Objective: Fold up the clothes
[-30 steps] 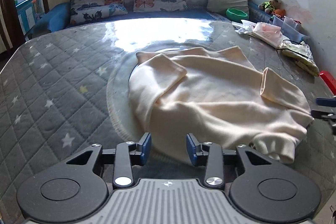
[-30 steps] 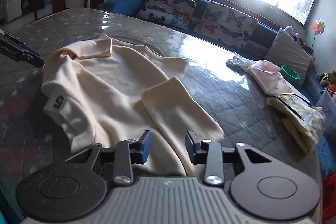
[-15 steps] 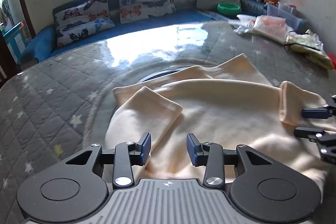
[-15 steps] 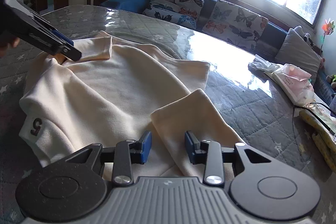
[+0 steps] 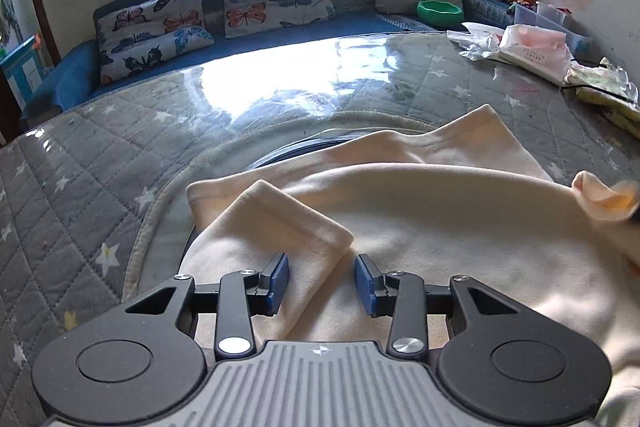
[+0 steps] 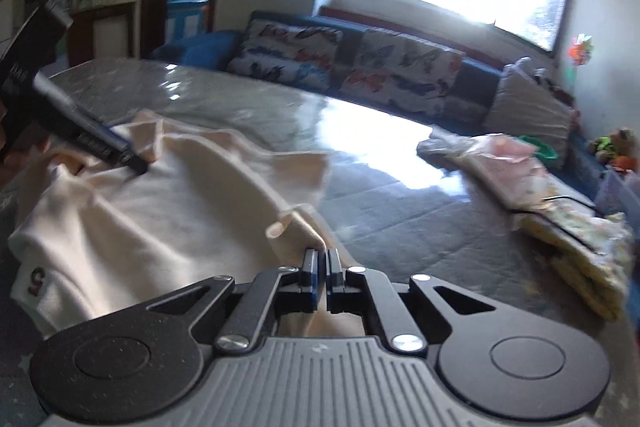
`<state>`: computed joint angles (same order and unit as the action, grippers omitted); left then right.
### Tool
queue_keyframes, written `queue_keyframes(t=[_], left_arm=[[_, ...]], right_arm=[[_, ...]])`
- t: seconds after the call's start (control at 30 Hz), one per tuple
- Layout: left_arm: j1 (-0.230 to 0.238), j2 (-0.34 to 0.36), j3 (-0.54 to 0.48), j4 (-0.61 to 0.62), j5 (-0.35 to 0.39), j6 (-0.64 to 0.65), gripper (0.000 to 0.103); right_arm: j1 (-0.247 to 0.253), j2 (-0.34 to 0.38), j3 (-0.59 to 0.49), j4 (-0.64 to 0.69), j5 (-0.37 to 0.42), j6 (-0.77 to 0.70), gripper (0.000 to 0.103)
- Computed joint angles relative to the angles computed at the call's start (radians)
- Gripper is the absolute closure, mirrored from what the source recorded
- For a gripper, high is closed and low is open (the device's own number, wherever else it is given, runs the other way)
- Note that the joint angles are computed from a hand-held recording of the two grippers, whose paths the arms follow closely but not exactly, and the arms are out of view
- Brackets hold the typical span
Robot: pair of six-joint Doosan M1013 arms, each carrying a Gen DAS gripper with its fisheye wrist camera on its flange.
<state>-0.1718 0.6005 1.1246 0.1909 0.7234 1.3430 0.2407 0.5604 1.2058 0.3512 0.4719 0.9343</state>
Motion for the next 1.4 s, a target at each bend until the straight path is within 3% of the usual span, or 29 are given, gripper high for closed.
queue_keyframes(t=[0.1, 0.23, 0.3, 0.4, 0.57, 0.6, 0.67, 0.73, 0.83, 0.9, 1.03, 1.13, 1.23, 1.4], left_arm=[[-0.004, -0.001, 0.006, 0.022, -0.015, -0.012, 0.072], [0.001, -0.01, 0.02, 0.027, -0.043, -0.041, 0.094], [0.004, -0.017, 0.031, 0.031, -0.061, -0.062, 0.096], [0.017, -0.05, 0.073, 0.051, -0.116, -0.143, 0.097], [0.043, -0.136, 0.173, 0.179, -0.198, -0.352, 0.098], [0.049, -0.155, 0.194, 0.212, -0.212, -0.399, 0.098], [0.057, -0.192, 0.239, 0.293, -0.234, -0.504, 0.097], [0.063, -0.226, 0.281, 0.379, -0.242, -0.609, 0.098], [0.07, -0.272, 0.341, 0.499, -0.229, -0.759, 0.099], [0.073, -0.297, 0.378, 0.564, -0.207, -0.842, 0.099], [0.086, -0.314, 0.412, 0.555, -0.122, -0.871, 0.099], [0.087, -0.328, 0.438, 0.481, -0.112, -0.78, 0.099], [0.06, -0.344, 0.46, 0.371, -0.14, -0.59, 0.096], [0.016, -0.363, 0.486, 0.009, -0.222, -0.191, 0.087]], right_arm=[[-0.016, -0.014, 0.014, -0.138, -0.053, 0.165, 0.1], [-0.037, -0.025, 0.034, -0.444, -0.086, 0.513, 0.1], [-0.045, -0.02, 0.03, -0.581, -0.054, 0.683, 0.1], [-0.055, -0.011, 0.025, -0.684, 0.016, 0.823, 0.095], [-0.061, -0.024, 0.06, -0.696, 0.013, 0.841, 0.088], [-0.06, -0.03, 0.068, -0.68, -0.003, 0.824, 0.085], [-0.056, -0.043, 0.084, -0.645, -0.035, 0.787, 0.066], [-0.052, -0.057, 0.096, -0.549, -0.055, 0.681, 0.065], [-0.046, -0.073, 0.107, -0.349, -0.058, 0.467, 0.051], [-0.042, -0.084, 0.114, -0.188, -0.042, 0.299, 0.049], [-0.034, -0.097, 0.124, 0.08, 0.037, -0.018, 0.047], [-0.023, -0.103, 0.131, 0.171, 0.108, -0.163, 0.047], [-0.011, -0.114, 0.147, 0.22, 0.159, -0.266, 0.047], [0.006, -0.131, 0.179, 0.256, 0.183, -0.343, 0.05]])
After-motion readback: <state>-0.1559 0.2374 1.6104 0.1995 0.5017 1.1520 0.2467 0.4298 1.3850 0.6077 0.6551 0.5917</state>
